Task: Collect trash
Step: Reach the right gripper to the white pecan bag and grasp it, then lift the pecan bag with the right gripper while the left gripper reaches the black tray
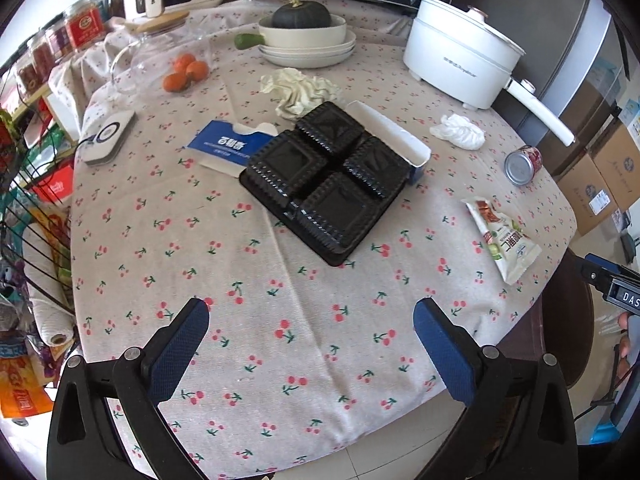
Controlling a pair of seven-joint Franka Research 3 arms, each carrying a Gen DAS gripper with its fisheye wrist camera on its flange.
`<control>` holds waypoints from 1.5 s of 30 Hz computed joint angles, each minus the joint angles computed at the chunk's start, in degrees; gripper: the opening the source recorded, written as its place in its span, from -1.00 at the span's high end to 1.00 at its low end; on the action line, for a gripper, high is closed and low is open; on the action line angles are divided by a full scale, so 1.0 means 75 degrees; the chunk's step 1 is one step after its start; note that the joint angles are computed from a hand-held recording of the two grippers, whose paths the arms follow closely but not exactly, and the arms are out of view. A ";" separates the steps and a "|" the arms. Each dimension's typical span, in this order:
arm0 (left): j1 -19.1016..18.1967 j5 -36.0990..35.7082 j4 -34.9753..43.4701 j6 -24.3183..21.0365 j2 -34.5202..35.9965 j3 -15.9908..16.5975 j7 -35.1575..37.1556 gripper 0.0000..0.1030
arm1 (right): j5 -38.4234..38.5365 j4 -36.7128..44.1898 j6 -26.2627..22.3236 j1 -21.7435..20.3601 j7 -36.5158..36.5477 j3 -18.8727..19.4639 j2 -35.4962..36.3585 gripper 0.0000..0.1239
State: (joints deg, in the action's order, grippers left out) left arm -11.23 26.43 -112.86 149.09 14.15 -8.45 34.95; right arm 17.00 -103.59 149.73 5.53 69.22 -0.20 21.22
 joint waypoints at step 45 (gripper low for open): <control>0.0669 -0.1709 0.0248 0.1078 0.0576 -0.0043 0.0252 -0.99 | -0.0254 0.1370 -0.0560 0.0581 -0.0399 0.0375 0.1115 0.72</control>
State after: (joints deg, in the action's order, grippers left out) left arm -6.22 13.62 -111.01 157.17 18.47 -8.77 36.84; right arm 15.10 -93.31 145.53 9.89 66.22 2.62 29.58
